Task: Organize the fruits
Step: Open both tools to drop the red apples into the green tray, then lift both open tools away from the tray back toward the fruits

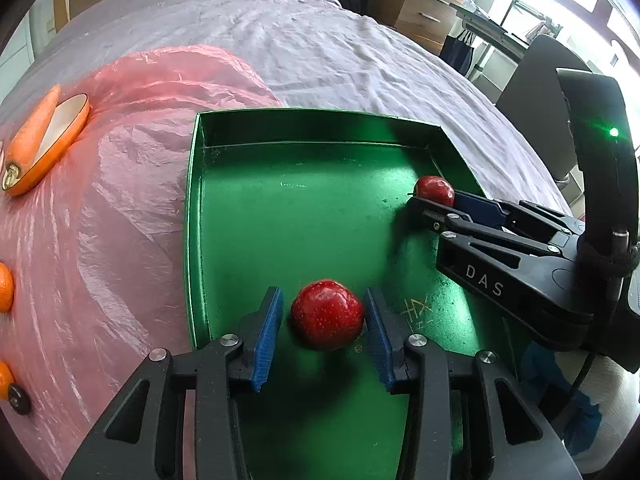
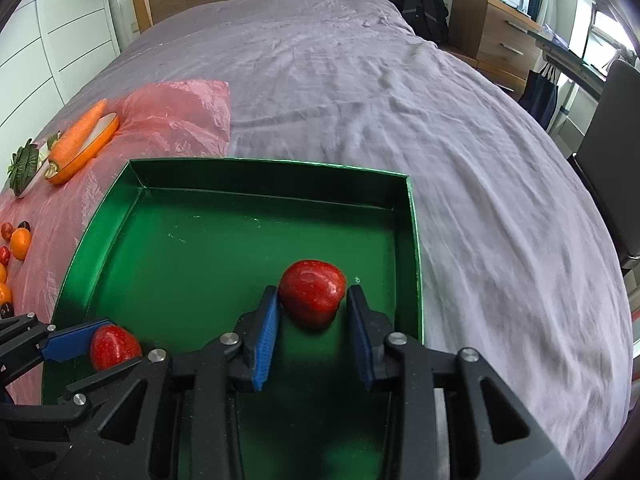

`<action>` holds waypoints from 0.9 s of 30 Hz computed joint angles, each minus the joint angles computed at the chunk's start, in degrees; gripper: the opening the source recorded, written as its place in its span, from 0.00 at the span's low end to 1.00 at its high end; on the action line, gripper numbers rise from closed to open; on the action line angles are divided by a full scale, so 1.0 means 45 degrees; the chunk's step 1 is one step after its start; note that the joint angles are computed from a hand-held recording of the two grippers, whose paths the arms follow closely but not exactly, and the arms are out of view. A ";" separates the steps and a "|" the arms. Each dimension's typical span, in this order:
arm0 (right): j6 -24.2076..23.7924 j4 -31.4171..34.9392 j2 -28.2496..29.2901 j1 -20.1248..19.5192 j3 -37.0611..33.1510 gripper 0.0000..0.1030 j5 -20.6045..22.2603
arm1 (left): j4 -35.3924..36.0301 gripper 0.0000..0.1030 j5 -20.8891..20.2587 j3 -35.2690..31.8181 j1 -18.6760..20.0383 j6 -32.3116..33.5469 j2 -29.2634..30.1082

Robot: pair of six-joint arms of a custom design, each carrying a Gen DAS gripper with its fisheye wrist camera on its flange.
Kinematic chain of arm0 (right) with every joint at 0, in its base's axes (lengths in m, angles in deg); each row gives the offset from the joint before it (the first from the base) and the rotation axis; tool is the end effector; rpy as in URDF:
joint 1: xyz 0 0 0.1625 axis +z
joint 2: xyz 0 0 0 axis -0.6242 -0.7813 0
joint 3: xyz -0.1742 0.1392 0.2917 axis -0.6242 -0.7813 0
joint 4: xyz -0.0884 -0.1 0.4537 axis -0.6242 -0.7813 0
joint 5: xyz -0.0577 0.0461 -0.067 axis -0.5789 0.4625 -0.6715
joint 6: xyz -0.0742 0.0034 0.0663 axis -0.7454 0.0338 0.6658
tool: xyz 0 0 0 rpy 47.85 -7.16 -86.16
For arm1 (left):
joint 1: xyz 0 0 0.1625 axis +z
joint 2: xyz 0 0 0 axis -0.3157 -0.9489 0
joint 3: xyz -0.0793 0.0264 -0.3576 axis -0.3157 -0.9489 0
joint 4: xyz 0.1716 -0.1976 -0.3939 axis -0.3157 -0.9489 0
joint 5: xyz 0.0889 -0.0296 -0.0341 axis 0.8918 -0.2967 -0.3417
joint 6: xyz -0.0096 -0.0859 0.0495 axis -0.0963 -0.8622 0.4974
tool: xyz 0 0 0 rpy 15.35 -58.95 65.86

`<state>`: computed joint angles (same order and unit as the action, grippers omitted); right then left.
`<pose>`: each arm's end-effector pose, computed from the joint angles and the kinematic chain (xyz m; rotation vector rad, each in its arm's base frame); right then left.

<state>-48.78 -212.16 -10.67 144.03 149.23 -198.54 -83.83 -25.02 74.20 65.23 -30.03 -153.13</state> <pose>0.2159 -0.5447 0.1373 0.3133 -2.2896 0.6626 -0.2285 -0.5178 0.1440 0.6018 2.5590 -0.4388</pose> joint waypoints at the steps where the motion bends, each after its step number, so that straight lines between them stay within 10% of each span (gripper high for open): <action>1: 0.0002 -0.0028 0.0017 0.0029 -0.0001 0.68 -0.0075 | 0.0041 0.41 0.0028 0.0011 -0.0040 -0.0016 -0.0028; 3: 0.0044 -0.0107 -0.0070 0.0107 0.0080 0.86 -0.0095 | 0.0018 0.47 0.0131 0.0087 -0.0130 0.0002 -0.0142; 27: 0.2710 0.1806 -0.4670 0.2476 0.3775 0.95 -0.1022 | 0.1872 0.48 0.1317 0.2878 -0.3027 -0.1304 -0.5014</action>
<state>-36.59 -204.03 -31.68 155.17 166.22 -203.14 -75.40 -19.09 87.15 51.60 -35.90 -175.69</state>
